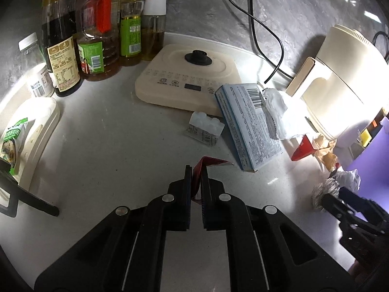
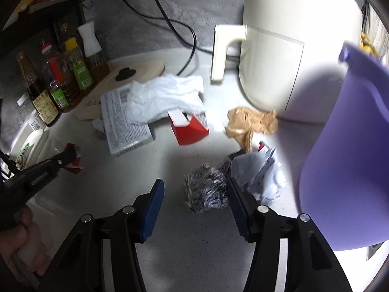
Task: Collect trash
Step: 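Grasp the foil ball with the right tool while the left tool grasps a red paper scrap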
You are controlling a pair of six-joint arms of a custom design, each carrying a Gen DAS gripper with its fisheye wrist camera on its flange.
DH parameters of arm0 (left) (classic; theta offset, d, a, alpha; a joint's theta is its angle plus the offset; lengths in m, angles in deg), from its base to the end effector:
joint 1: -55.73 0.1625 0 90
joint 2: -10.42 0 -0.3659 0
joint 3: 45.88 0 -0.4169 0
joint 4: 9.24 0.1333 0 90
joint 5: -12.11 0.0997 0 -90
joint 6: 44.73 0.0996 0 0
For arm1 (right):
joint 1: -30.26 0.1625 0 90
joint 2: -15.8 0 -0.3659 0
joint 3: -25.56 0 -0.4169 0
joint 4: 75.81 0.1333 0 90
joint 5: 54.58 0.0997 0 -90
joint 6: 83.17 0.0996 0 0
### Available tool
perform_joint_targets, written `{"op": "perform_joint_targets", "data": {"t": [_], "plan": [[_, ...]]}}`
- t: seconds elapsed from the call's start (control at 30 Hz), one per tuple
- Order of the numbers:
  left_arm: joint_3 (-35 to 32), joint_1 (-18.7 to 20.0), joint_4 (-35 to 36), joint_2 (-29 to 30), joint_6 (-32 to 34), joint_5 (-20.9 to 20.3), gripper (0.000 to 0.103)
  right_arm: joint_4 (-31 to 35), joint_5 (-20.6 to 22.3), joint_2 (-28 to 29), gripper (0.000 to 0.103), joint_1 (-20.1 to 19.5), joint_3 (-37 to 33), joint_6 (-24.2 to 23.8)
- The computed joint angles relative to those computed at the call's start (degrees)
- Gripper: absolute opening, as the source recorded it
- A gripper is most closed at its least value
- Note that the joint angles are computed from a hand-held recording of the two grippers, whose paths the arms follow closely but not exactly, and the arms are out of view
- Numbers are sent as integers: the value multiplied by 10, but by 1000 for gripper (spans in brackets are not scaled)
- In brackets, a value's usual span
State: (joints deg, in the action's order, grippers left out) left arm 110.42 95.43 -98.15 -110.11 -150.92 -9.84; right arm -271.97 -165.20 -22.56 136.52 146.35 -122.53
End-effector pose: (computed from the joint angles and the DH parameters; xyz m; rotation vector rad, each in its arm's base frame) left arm -0.0173 -0.3077 0.1444 -0.5458 1.9999 -1.1995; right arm 0.2261 -0.4243 -0.0689 1.1572 -2.4129 0.4530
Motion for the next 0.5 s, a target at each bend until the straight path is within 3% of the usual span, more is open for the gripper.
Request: {"op": "perform_joint_targets", "data": {"t": [0.1, 0.27, 0.5], "plan": [[-3, -5, 21, -6, -14, -2, 7, 15, 5, 5, 44, -6, -7, 5], [-31, -37, 151, -13, -108, -6, 7, 31, 31, -20, 43, -2, 7, 12], [-91, -74, 305, 28, -242, -23, 7, 49, 85, -70, 43, 14, 33, 16]]}}
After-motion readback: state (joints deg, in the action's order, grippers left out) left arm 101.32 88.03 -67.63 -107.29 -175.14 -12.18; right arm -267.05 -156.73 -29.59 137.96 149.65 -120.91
